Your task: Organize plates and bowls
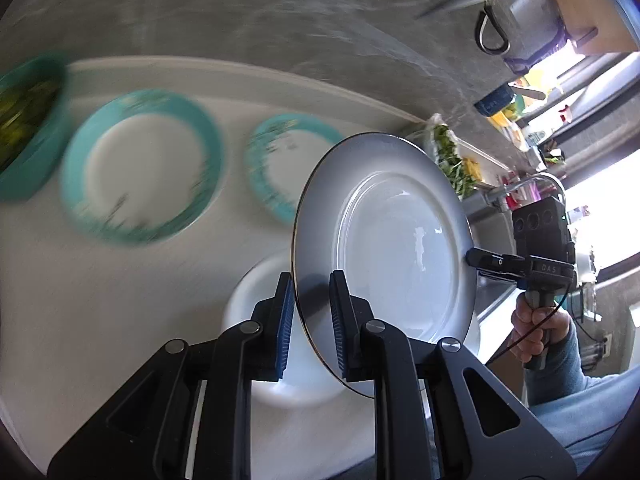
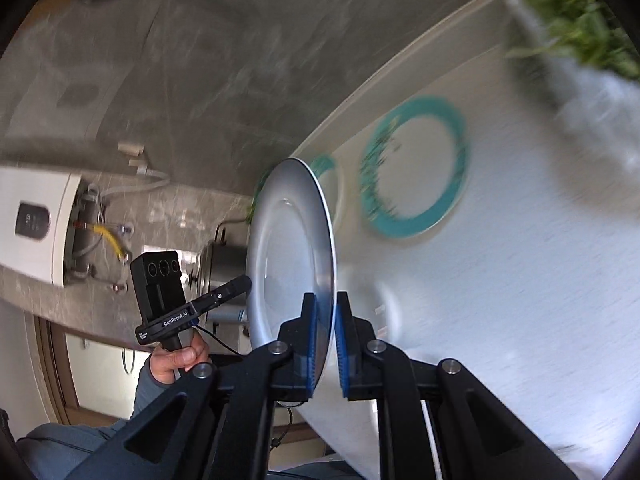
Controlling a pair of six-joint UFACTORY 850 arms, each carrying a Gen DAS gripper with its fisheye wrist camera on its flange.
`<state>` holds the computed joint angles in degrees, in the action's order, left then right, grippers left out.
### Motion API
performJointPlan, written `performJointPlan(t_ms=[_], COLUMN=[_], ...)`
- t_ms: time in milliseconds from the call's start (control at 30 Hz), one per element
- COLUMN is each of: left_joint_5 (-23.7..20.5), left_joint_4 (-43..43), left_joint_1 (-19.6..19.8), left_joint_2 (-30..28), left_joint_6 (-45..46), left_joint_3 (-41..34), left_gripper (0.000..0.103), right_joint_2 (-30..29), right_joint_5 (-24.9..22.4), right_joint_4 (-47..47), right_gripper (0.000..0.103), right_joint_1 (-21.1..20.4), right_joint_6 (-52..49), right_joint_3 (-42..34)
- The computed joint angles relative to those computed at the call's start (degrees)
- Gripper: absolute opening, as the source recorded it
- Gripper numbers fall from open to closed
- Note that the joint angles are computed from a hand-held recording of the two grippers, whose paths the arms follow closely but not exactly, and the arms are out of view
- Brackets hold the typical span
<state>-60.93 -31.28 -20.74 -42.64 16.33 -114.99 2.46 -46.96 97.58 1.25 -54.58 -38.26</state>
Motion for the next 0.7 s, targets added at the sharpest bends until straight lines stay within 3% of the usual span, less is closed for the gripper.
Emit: performJointPlan(t_ms=[100,333,500,700], left_joint_5=[2.38,5.14,6.41,6.54], left_joint_4=[-0.87,-2.10,-2.61,-3.85], left_joint_1=[3.34,10.96,15.31,19.98], left_joint_2=[7.85,19.30,24.42,26.80], left_joint_6=[2.22,7.43,10.83,15.09], left_joint_3=[11.77,29.86,39.49,47.48], left_gripper=[0.016,0.016,0.016,0.016], right_joint_2=[-0.85,-4.37,-7.20,-10.08], right_joint_5=[1.60,6.27,9.03,12.54], right_joint_4=[3.92,11.70,15.37,13.91], right_gripper=[0.013,0.013,0.013,0.013], right_joint_1=[5.55,17.28,23.47,27.67], right_joint_6=[-1.04,-2.57,-2.34,0.49], right_joint_3=[0.08,-0.80,-1.16,-2.08])
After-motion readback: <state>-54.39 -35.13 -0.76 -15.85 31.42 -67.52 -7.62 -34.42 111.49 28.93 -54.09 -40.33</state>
